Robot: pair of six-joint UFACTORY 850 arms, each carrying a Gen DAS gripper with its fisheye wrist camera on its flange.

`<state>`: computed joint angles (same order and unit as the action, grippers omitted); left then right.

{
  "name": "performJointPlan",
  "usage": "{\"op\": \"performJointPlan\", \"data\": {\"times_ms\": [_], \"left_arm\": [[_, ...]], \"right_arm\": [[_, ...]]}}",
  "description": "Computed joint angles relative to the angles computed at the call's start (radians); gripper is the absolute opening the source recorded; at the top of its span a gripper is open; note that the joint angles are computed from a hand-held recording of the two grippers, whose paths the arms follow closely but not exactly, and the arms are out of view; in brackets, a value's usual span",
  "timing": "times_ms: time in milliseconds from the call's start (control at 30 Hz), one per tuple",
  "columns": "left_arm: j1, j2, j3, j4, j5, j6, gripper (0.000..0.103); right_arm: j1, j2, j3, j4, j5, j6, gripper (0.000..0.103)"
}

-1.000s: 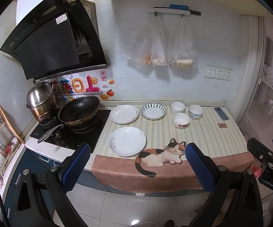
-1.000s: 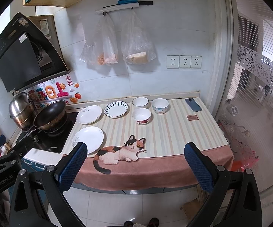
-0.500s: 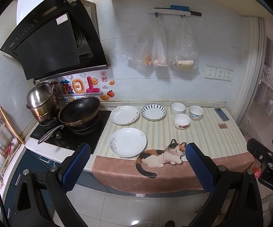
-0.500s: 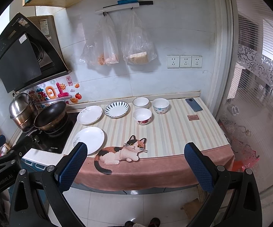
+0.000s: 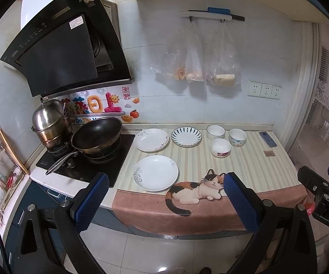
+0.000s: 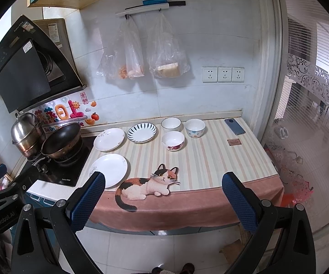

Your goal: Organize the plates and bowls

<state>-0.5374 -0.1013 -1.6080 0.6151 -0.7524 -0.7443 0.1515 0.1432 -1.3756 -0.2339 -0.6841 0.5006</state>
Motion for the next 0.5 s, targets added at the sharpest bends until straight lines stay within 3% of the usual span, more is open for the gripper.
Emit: {"op": "performJointPlan", "data": {"times_ms": [233,367,500], "left_arm": [[0.088,-0.03,0.01,-0.033,0.071,0.031,0.103],[0.147,-0.089,0.012,-0.022,0.071,0.031,0.103],[0.218,-0.209,-0.058,-0.108,0.038,0.112,0.103]], "right_arm": [[-0.01,-0.044,0.007,0.104,0.073,-0.063,0.103],[-0.025,-0.136,-0.021,0.282,0.062,-0.19,0.103],[-0.023,-0.277,-0.081,0.413,0.049,-0.294,0.103]]}}
